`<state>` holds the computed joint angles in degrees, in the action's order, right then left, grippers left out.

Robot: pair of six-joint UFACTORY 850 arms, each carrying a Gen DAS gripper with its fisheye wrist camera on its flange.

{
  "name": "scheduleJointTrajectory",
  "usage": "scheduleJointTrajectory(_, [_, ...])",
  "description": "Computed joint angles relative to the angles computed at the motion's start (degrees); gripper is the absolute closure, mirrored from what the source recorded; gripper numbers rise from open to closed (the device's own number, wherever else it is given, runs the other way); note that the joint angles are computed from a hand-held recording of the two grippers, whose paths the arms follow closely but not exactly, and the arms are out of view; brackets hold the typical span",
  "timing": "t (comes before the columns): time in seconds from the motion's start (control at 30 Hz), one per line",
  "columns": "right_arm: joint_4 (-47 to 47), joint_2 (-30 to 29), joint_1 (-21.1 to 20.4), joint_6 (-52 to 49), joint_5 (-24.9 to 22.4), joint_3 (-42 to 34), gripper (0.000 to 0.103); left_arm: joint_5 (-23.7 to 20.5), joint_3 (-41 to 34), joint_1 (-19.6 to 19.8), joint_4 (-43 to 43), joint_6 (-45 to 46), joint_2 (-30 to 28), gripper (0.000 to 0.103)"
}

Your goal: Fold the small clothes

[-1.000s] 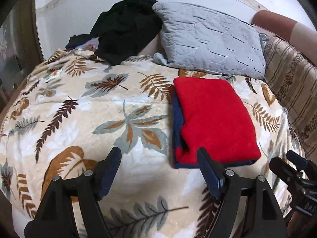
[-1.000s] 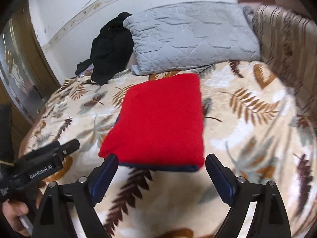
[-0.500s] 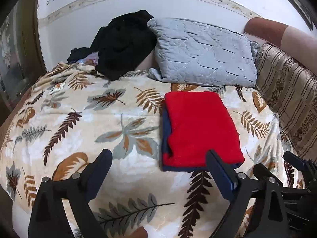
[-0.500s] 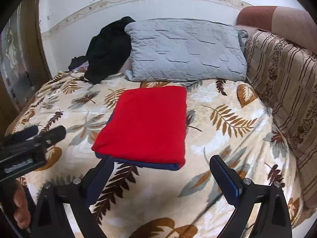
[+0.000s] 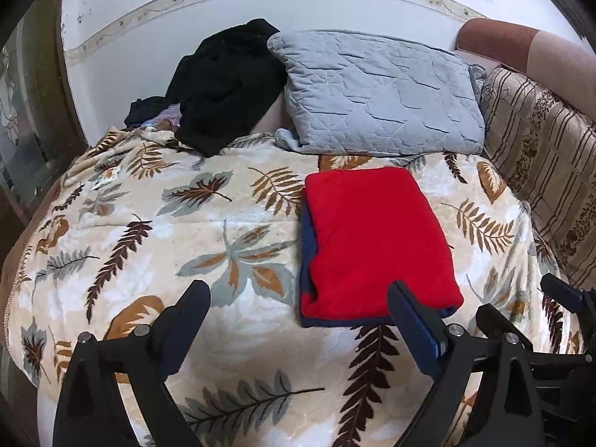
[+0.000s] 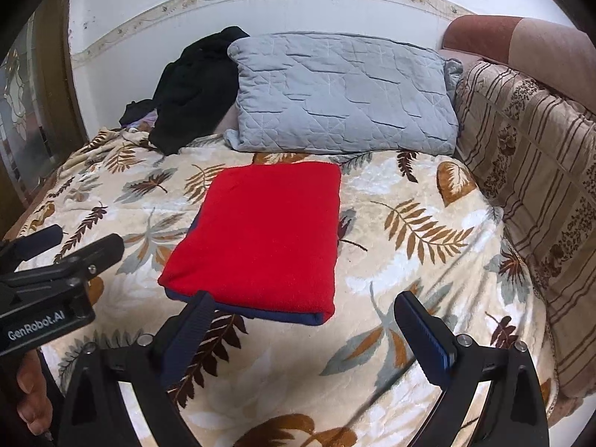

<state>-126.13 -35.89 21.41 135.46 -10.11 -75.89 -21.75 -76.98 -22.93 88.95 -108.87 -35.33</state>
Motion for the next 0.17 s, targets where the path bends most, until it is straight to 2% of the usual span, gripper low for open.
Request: scheduleJointTrajectory(0.17, [3.67, -0.85, 0.05, -3.96, 0.44, -1.27, 0.004, 2.23, -1.68, 0.32, -0.55, 1.28, -1.34, 0.007])
